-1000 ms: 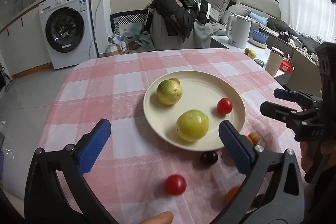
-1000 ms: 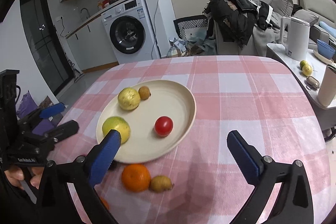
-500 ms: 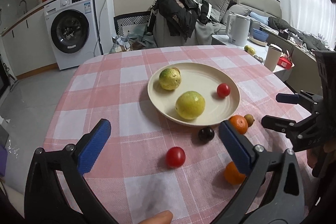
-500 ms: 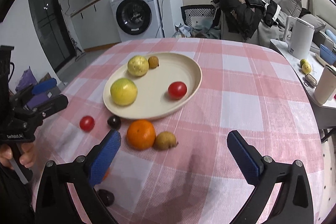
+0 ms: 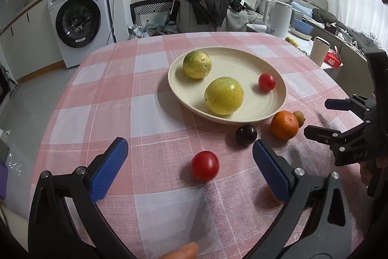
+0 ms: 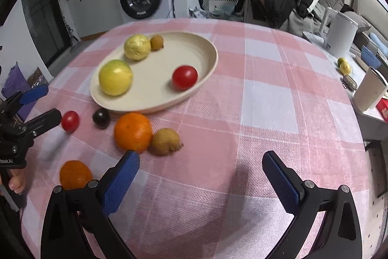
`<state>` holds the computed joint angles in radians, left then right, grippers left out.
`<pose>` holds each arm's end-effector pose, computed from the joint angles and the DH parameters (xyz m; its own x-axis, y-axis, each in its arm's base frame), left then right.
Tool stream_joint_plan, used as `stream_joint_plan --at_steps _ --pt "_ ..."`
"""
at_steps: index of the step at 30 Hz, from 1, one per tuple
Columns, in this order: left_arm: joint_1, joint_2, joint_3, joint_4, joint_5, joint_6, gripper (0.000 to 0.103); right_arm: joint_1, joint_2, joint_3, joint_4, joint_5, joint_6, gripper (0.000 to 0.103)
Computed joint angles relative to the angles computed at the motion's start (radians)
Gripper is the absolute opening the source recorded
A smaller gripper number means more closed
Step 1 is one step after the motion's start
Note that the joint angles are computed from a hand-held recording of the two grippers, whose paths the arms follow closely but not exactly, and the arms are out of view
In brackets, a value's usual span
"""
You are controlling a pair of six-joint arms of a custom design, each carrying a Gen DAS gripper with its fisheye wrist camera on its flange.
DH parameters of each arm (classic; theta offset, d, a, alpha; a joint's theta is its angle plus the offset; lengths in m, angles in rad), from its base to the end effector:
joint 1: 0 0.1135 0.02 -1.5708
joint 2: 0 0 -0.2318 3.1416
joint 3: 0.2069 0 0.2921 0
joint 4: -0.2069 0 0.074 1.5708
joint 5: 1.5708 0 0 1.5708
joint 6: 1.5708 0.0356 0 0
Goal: Organize fruits
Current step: 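Withdraw both grippers, moving the left toward a red tomato while the right approaches a brown pear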
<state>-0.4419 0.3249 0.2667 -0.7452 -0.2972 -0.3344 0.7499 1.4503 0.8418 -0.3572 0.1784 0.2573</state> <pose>0.1529 -0.0608 0.1530 -0.6884 -0.0215 -0.7250 -0.0009 0.9996 -0.0288 0.2407 0.2155 0.1398 -0.7339 -0.3413 -0.5873 -0.4241 0.9056 0.0036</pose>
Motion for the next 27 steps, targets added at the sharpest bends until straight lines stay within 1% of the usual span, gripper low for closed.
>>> stream_joint_plan --at_steps 4,8,10,12,13,14,18,20,27 --pt "0.024 0.046 0.001 0.034 0.018 0.009 0.102 0.012 0.029 0.016 -0.017 0.049 -0.008 0.103" --pt "0.047 0.063 0.003 0.038 0.037 0.017 0.102 0.022 0.054 0.030 -0.020 0.074 -0.025 0.102" --pt "0.059 0.071 0.004 0.041 0.047 0.023 0.102 0.013 0.064 0.039 -0.025 0.056 -0.033 0.101" --pt "0.071 0.078 0.003 0.044 0.057 0.031 0.102 0.008 0.077 0.052 -0.031 0.046 -0.047 0.093" --pt "0.076 0.077 0.002 0.043 0.061 0.034 0.102 0.005 0.087 0.062 -0.036 0.037 -0.062 0.087" --pt "0.085 0.082 0.002 0.046 0.067 0.037 0.102 0.002 0.091 0.067 -0.040 0.029 -0.071 0.085" --pt "0.101 0.094 0.001 0.051 0.088 0.039 0.102 -0.007 0.100 0.080 -0.038 -0.011 -0.115 0.081" --pt "0.093 0.102 0.003 0.053 0.082 0.036 0.102 -0.010 0.104 0.083 -0.034 -0.036 -0.146 0.078" --pt "0.073 0.141 0.008 0.071 0.073 0.037 0.102 -0.038 0.123 0.102 -0.023 -0.128 -0.206 0.073"
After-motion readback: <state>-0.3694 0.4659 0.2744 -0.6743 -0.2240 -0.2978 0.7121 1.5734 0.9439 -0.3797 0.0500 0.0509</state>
